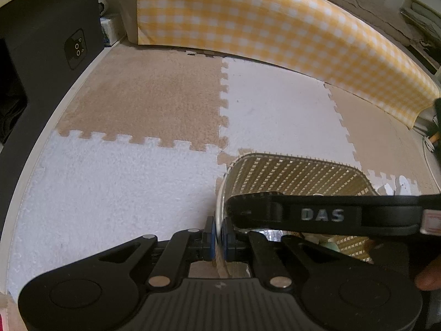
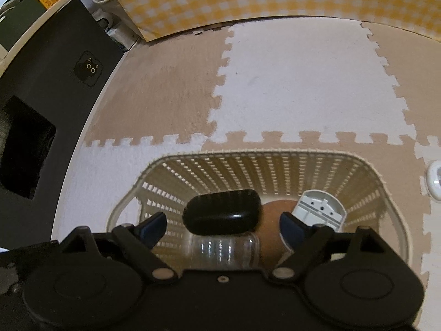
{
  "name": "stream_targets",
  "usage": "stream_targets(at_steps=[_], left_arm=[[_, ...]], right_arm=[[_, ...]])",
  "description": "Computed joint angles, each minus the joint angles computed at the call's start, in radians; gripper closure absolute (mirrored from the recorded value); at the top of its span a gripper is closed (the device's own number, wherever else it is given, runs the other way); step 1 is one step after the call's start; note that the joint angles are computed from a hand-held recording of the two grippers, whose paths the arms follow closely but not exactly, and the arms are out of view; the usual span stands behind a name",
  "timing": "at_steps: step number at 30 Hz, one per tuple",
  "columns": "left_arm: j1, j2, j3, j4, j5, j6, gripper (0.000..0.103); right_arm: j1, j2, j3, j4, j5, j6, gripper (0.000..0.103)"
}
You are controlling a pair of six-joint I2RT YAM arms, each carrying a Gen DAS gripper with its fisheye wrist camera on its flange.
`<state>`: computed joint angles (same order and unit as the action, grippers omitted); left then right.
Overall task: Organize rigid objects
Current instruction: 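Carry the black oval case with the right gripper and release it into the basket, then move the right gripper away from the basket toward the white charger plug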
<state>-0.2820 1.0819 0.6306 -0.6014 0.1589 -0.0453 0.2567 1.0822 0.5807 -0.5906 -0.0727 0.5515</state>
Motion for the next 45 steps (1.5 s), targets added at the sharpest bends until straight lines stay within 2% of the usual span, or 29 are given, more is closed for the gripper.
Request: stream_targets(at_steps=[8,17,23,27,31,38,42,45], left_arm=[[-0.003,-0.002,-0.001,0.001,-0.002,-0.002,0.098],[-0.004,-0.002,-0.001,0.0,-0.003,-0.004,0.098],[-0.004,-0.002,-0.001,0.0,-0.003,-0.005,0.098],[-0.005,-0.002,-0.002,0.001,-0.003,-0.005,0.098],[-0.005,-0.001,-0.001,0.001,-0.003,-0.005,0.098],[-0.001,-0.004,-0.003,-0.001,-0.003,0.0,0.098],[0.012,-0.006,-0.004,-0.004,0.002,0.013,0.098],[0.01,-0.006,-0.004,-0.003,0.001,0.012,0.098]], right_arm=[[-0.032,-0.142,0.024,-0.12,-0.014,-0.028,0.011],[-0.081,-0.29,0.092,-0.285,-0.032,-0.081,0.004],[-0.136,-0.381,0.125,-0.394,-0.04,-0.16,0.0],[-0.234,-0.448,0.137,-0.459,-0.072,-0.252,0.0],[-0.411,-0.512,0.139,-0.514,-0.134,-0.401,0.0],[-0.998,-0.517,0.099,-0.558,-0.355,-0.856,0.0],[-1.286,-0.467,0.049,-0.517,-0.45,-1.093,0.0],[-1.432,-0.395,0.012,-0.438,-0.487,-1.196,0.0]])
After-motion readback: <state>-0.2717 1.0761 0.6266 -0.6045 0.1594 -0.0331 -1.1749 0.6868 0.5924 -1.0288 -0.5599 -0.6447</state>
